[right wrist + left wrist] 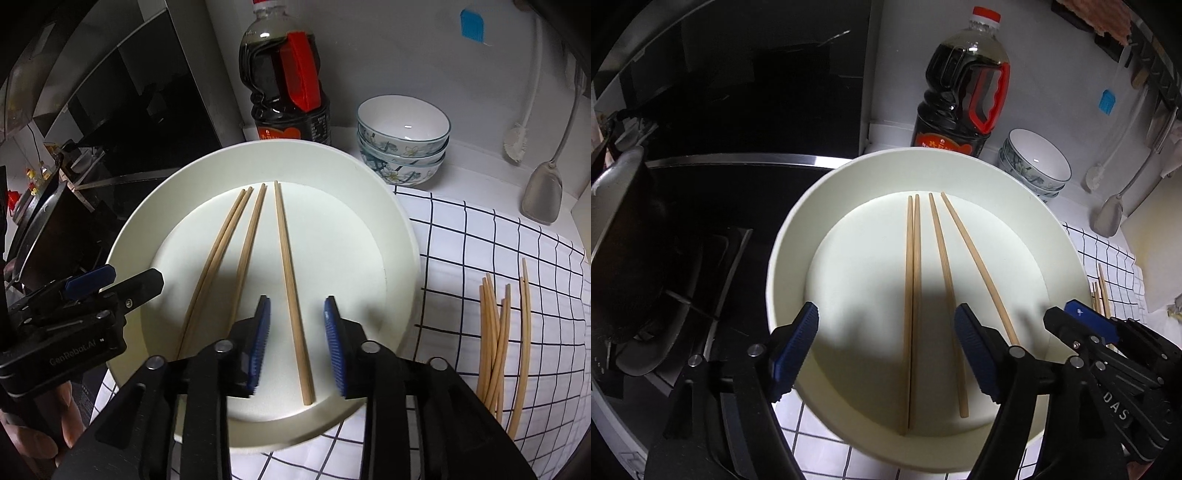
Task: Organize utensils
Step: 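Open the left tool while the right tool opens, dropping chopsticks into basin, then withdraw both open tools from the basin back toward the chopstick pile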
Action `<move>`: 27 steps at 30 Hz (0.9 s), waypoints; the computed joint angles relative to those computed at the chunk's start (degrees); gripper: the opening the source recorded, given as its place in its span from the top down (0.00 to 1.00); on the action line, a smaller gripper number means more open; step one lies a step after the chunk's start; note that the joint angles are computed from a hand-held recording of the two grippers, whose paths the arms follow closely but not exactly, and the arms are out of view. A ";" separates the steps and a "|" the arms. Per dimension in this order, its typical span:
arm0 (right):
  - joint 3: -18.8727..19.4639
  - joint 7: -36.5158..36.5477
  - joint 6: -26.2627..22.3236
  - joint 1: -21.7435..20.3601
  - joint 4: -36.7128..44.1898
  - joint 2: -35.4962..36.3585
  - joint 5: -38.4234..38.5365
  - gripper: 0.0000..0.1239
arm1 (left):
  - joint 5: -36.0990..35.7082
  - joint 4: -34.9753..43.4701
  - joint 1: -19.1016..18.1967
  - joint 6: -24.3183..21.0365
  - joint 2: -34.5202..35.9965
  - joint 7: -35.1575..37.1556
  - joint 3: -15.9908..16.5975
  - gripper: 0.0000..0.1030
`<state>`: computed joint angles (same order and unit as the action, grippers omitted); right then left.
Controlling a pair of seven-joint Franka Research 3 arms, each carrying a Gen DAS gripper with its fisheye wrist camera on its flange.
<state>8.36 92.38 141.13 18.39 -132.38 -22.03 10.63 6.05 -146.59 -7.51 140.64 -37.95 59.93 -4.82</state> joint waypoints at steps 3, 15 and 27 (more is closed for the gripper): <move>-0.03 -0.01 -0.13 0.08 -0.45 -1.03 0.10 0.70 | 0.78 0.09 0.22 -0.52 -0.85 -0.35 -0.71 0.23; -0.36 -0.88 -2.52 -0.41 -2.19 -5.70 0.64 0.60 | 2.11 0.37 -0.46 -3.43 -3.73 -2.43 -1.99 0.15; -1.00 -2.69 -4.84 -1.56 -5.06 -11.43 1.35 0.54 | 2.46 -0.04 -2.70 -4.72 -6.42 -4.96 -3.16 0.12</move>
<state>7.36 89.69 136.28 16.83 -137.44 -33.46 11.98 8.51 -146.64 -10.21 135.92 -44.38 54.97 -7.98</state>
